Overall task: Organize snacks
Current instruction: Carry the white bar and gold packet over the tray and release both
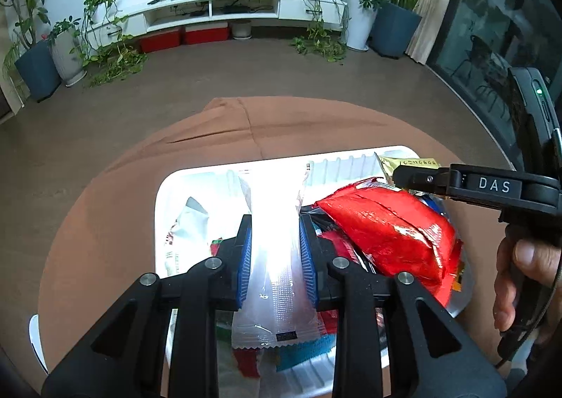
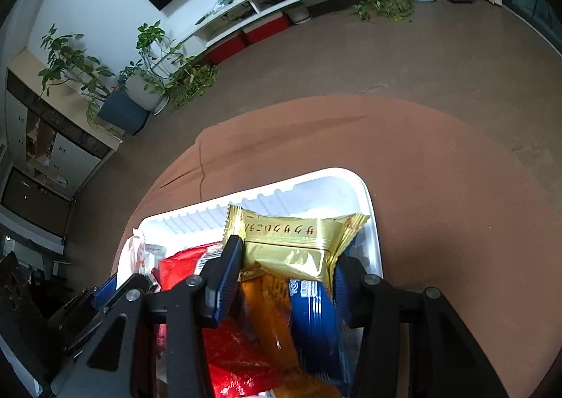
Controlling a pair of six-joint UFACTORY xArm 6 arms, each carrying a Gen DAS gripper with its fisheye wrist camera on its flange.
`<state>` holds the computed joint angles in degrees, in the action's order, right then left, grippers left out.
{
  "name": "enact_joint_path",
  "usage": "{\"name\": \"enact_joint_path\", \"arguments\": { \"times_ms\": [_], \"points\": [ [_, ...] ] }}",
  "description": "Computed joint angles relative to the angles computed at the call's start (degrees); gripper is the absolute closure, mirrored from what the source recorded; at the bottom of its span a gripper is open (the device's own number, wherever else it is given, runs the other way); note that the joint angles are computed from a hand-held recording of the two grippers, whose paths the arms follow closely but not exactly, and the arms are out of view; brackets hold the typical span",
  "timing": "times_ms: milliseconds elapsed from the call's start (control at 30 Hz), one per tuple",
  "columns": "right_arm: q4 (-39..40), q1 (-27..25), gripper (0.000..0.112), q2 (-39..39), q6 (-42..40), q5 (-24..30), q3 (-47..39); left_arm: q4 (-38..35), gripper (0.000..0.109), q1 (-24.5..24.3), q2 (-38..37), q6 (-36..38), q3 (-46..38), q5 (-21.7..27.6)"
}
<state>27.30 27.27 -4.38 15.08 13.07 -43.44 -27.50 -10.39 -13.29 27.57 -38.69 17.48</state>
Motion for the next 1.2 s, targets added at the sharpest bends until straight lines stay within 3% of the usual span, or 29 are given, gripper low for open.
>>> {"name": "enact_joint_path", "arguments": {
  "times_ms": [300,433,667,1000,1100,1200],
  "points": [
    [2.11,0.26,0.062,1.81,-2.77,-0.58,-0.49,-1.78,0.077,-0.65,9.16,1.20,-5.10,-2.34],
    [3.36,0.31,0.061,2.24,-4.27,-0.55,-0.69,-2.83,0.056,-0.42,10.97,1.91,-6.33,-2.79],
    [1.04,0.44,0.052,0.84,-1.83,-0.47,-0.08,-5.32,0.051,0.57,10.54,3.63,-6.66,-2.33],
    [-1.74,0.12,0.046,-3.63,1.43,-1.32,3.09,-7.45,0.037,1.59,2.69,4.45,-1.88,-2.30],
    [-2.69,0.32,0.044,-6.52,2.91,-1.91,5.22,-7.41,0.029,1.89,-1.80,4.18,0.70,-2.56],
    [-7.21,0.16,0.040,-10.75,6.76,-3.62,8.40,-6.58,0.015,1.88,-8.50,3.05,4.47,-3.46]
  ]
}}
